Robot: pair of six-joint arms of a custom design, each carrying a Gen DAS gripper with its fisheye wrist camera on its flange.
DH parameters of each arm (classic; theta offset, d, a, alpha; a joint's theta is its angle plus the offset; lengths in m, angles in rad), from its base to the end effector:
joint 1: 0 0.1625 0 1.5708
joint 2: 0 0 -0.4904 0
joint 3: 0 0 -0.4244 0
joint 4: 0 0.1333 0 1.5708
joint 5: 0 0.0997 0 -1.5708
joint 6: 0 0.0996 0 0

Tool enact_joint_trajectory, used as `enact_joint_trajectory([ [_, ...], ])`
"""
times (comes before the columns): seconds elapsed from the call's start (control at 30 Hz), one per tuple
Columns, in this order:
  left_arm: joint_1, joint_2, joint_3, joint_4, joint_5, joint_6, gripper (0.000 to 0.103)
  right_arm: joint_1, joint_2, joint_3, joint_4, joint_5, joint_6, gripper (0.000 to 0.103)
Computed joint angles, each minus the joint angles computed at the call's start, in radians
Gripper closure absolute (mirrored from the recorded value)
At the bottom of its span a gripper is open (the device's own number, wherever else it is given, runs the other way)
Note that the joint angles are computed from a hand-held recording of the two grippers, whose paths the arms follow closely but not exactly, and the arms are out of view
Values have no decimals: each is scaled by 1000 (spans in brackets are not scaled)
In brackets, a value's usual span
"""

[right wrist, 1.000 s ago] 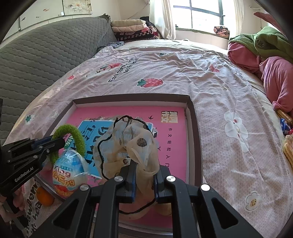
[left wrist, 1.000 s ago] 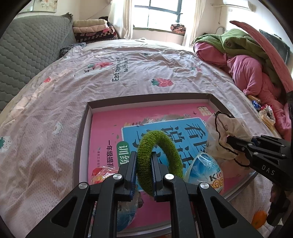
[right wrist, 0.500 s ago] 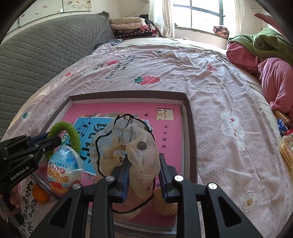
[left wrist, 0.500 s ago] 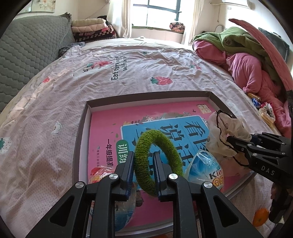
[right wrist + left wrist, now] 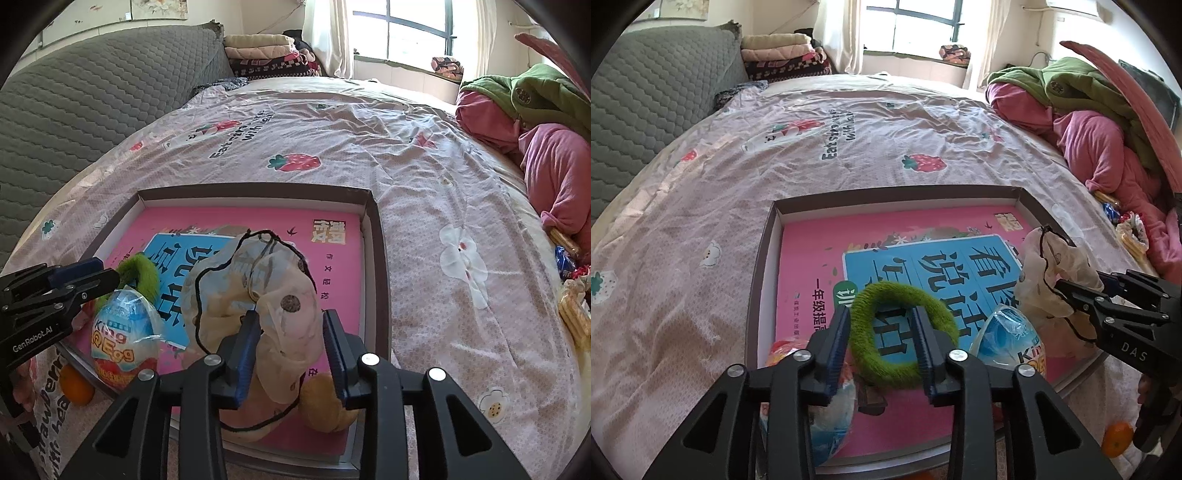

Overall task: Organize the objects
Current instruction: 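Lower both tools into the tray and open them to release ring and fabric, then withdraw both open tools back from the gray tray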

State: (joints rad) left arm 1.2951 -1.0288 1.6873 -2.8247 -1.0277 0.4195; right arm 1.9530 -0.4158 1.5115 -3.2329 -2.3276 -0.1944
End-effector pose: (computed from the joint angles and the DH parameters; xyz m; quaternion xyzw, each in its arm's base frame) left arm -0.0179 -0.7421 0.3082 0.2398 0.8927 -0.2634 0.2761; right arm 0.3458 -0.6863 -0.0244 0.1547 -0.8848 0.2918 0.3288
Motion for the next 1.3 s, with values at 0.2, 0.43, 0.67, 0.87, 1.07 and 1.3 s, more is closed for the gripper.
enact_joint_trajectory([
  [0.2,-3,-2,1,4,7,-4,67,1,-1,1,-4,-3,-6,67],
  [0.43,-11,-9,4,5,21,-3,57,3,-6,8,-15,-5,-7,67],
  [0.67,-16,-20,14,1,22,5,53,7,-12,14,-22,-5,-6,58],
  [0.87,-20,-21,16,0,29,9,52,9,-17,20,-41,-3,-10,58],
  [1.07,-24,-25,24,-3,38,16,51,13,-20,24,-57,2,-19,57],
  [1.3,-30,-36,42,-26,49,35,46,19,-23,33,-76,-4,-19,56],
])
